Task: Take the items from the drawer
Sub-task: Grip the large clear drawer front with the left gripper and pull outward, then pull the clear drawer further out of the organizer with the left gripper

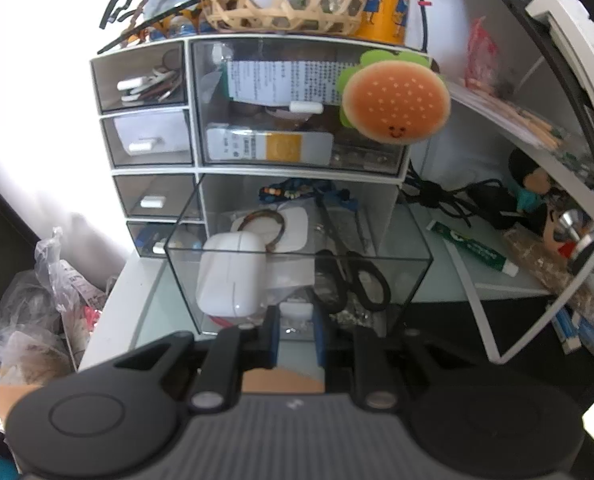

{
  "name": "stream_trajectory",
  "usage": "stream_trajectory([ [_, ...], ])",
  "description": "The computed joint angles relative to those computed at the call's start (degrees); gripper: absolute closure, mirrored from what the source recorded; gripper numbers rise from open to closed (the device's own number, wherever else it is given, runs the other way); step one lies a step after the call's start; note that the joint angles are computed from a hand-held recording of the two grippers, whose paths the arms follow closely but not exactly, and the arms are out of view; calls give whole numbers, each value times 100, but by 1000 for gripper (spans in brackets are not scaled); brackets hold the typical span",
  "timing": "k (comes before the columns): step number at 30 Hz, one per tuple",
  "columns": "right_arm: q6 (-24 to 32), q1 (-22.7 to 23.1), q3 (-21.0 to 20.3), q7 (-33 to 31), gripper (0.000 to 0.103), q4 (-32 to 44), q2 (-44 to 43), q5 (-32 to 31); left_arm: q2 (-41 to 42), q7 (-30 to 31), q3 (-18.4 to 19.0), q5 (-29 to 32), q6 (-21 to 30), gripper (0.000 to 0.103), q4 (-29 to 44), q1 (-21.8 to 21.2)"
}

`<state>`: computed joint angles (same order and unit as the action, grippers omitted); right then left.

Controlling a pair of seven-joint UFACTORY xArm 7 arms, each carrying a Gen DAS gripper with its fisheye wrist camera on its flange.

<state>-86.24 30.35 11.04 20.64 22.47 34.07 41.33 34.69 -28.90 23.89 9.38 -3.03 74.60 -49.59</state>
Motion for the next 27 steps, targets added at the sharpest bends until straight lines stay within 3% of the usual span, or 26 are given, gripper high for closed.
stream_trajectory([
  [8, 2, 17, 4, -17, 0, -1, -4, 29, -84, 285, -546, 43, 44, 85, 40, 522],
  [27, 13, 38, 12, -49, 0, -10, -30, 75, -243, 883, -1187, -40, -30, 85, -102, 1100],
])
